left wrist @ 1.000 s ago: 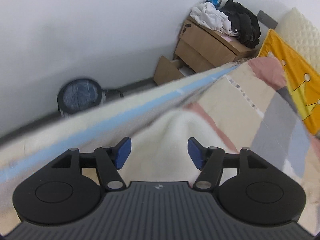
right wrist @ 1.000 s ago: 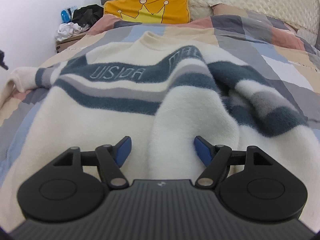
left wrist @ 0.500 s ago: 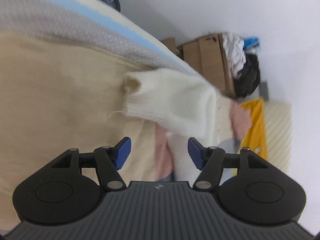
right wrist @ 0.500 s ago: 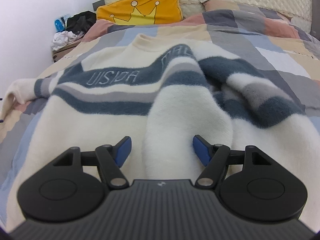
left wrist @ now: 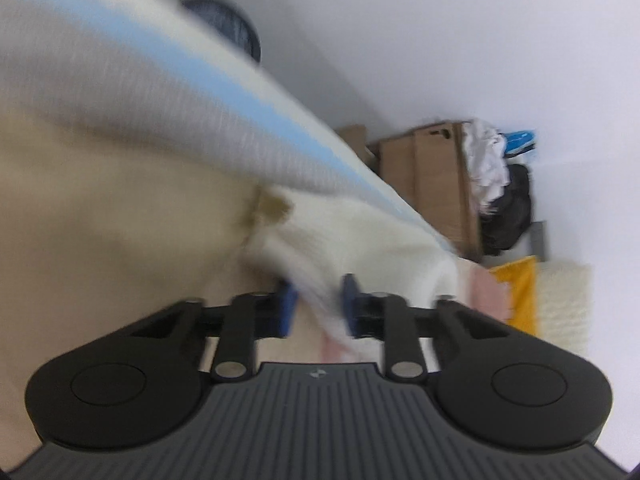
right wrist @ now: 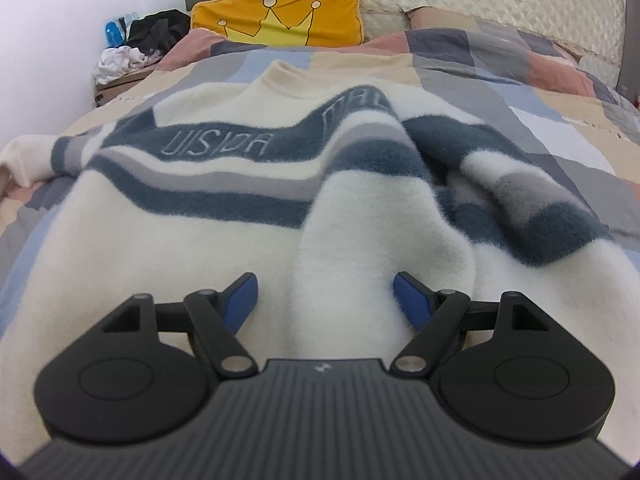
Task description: Fold large clothes
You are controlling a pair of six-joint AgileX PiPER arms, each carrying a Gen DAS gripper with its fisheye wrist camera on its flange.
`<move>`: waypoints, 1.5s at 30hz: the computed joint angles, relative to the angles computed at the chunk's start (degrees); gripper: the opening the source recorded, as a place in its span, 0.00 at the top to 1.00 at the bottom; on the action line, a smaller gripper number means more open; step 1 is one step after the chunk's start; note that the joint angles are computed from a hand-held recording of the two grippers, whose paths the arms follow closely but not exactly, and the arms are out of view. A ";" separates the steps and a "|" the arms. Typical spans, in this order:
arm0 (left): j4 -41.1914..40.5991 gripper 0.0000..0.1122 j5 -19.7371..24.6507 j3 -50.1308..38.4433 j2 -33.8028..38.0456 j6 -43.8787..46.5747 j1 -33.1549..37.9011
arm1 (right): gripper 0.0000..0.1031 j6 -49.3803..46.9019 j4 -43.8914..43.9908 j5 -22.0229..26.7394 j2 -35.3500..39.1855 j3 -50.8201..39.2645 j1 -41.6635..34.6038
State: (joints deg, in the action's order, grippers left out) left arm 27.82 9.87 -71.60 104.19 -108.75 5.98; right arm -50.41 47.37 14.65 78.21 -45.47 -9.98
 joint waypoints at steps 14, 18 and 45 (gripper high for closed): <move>5.31 0.92 42.21 -46.29 14.71 35.64 2.38 | 0.23 9.57 -10.32 -2.63 -0.07 0.21 2.17; 1.77 0.91 39.84 -45.72 16.48 39.67 3.15 | 0.23 11.46 -12.34 -2.82 0.08 0.09 2.41; -13.89 0.51 42.13 -3.45 -21.79 31.94 -26.33 | 0.26 -19.67 15.10 12.31 -8.35 3.14 -12.97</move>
State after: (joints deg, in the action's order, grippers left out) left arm 13.93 52.00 -75.05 82.40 -76.81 -20.35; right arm -70.08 62.47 26.96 69.87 -42.33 -22.95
